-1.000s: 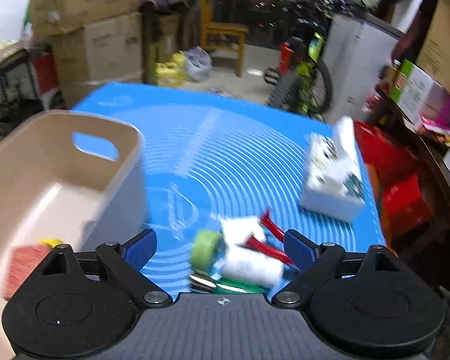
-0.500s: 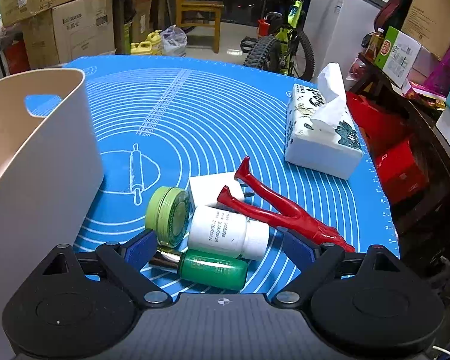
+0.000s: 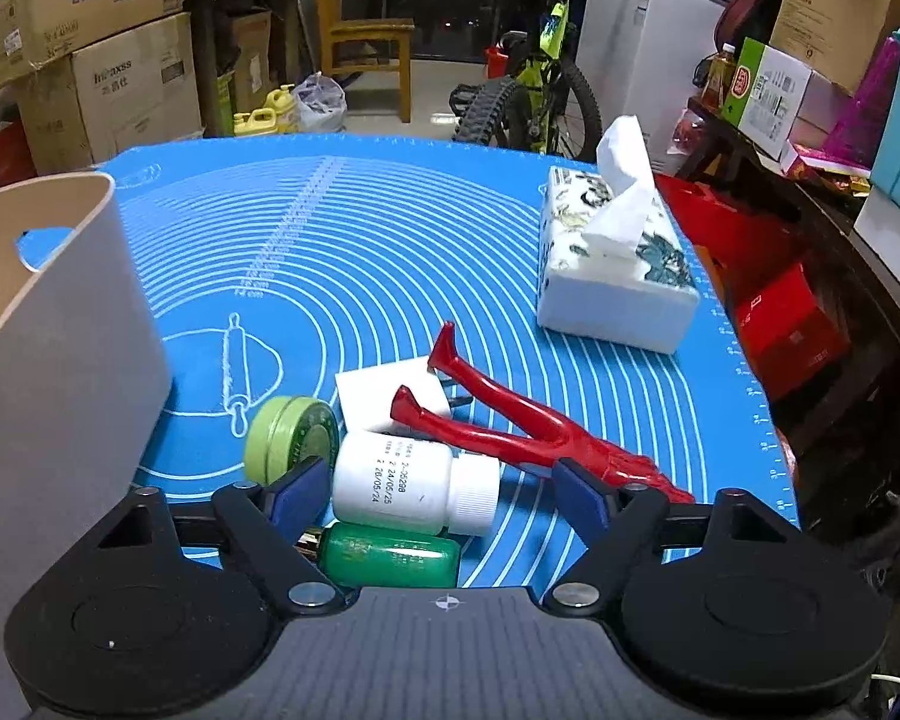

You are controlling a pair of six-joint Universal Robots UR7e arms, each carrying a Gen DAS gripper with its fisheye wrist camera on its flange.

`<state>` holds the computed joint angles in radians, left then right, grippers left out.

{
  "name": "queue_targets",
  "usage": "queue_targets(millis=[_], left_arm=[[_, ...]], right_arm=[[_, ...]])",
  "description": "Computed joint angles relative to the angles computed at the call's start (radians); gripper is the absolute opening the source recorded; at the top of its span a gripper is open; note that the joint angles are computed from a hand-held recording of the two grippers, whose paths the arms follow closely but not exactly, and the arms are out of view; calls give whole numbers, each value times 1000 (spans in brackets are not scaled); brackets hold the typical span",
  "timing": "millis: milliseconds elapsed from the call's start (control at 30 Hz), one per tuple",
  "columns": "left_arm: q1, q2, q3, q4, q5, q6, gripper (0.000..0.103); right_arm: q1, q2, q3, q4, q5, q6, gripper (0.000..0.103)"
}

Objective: Organize rigid objects
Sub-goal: 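Move the right tool back to the mat and grasp the white pill bottle, then carry the white pill bottle into the bin and release it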

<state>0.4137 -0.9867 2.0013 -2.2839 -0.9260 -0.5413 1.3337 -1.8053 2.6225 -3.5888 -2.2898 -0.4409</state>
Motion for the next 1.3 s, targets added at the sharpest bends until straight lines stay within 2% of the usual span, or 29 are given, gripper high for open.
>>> queue_targets(millis=[200,267,333,500,600,667,767,967,1167,1300], left_arm=[[0,1,0,0,-1,-1,11],[0,0,0,0,0,1,11],[0,0,0,0,-1,0,11],[0,0,0,0,1,1,11],[0,0,-1,-1,-2,-1,11],[0,1,-1,0,-2,-3,11],[-1,0,0,1,1,-1,11],[-1,-1,1,1,0,-3,11],[-1,-2,2,1,0,-1,11],[-1,-2,2,1,1,0,11]], right_arm=[[-31,41,-3,-30,14,-12,81],[-51,28,1,-13,47,-12,77],[-77,-4,11,20,101,4,64],[-81,-12,26,-12,111,-17,64],[-52,-47,31,7,94,19,64],[-15,-72,37,7,75,32,64],[59,-69,30,-33,28,8,64],[191,-85,14,-59,5,29,64],[384,29,-39,-154,-89,-31,64],[478,97,-83,-123,-121,-36,64]])
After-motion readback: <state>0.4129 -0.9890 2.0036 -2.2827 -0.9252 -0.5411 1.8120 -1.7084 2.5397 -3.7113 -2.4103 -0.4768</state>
